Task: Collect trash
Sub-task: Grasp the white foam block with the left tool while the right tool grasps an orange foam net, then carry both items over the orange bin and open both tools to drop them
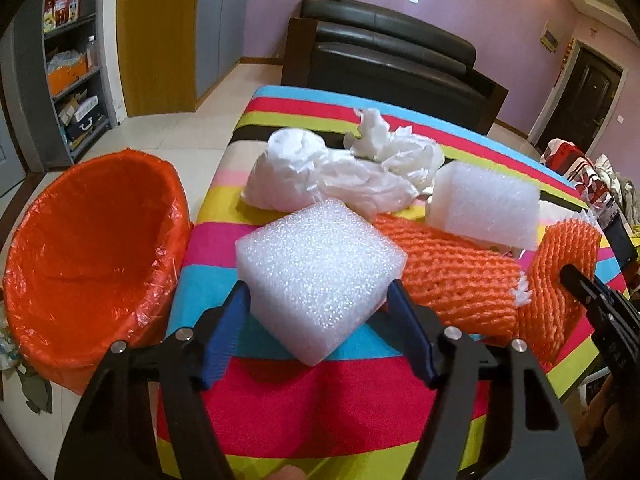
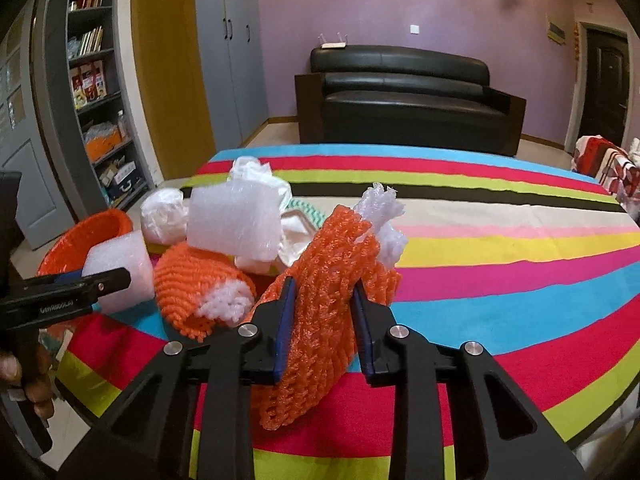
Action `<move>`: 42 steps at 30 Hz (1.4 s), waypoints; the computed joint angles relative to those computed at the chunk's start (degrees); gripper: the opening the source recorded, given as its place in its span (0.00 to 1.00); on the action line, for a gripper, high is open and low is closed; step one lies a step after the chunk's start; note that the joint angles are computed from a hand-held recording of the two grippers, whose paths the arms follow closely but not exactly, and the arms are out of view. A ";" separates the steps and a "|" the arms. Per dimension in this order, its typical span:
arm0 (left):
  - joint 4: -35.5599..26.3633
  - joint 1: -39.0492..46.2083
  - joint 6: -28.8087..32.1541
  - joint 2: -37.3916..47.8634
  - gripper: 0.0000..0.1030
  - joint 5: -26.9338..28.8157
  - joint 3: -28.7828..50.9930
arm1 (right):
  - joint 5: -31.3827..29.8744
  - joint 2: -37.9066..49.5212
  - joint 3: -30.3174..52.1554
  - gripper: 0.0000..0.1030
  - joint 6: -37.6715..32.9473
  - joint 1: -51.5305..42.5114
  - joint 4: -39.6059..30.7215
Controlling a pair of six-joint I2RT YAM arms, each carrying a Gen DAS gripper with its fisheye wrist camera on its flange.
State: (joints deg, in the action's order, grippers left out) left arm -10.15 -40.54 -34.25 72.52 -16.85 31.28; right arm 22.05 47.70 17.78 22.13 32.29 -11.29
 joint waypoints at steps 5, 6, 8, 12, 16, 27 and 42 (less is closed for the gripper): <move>-1.28 0.01 0.51 -4.34 0.53 -0.84 -0.52 | 2.02 -2.30 1.71 0.27 0.23 0.86 -1.93; -1.56 0.20 0.71 -5.29 0.53 -1.07 -0.59 | 2.52 -2.53 2.40 0.27 0.41 1.26 -2.22; -1.96 0.22 0.99 -6.25 0.47 -0.96 -0.77 | 3.28 -2.21 3.99 0.27 1.16 2.52 -2.46; -1.85 0.14 1.31 -6.19 0.39 -0.41 -1.13 | 6.67 -1.33 5.71 0.27 2.47 6.19 -2.25; -1.46 0.38 1.26 -6.25 0.58 0.35 -1.64 | 7.51 -0.66 6.88 0.27 3.31 7.31 -2.84; -1.69 1.84 1.48 -1.40 0.94 2.91 -1.05 | 3.54 -4.20 6.94 0.27 0.31 -1.45 -5.44; -4.27 -1.13 5.25 -1.34 0.79 -0.96 0.10 | 8.23 0.10 10.13 0.27 2.33 6.63 -3.50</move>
State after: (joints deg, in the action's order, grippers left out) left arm -14.42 -41.67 -29.00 71.18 -17.81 31.38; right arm 30.28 47.80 27.91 24.46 38.92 -14.79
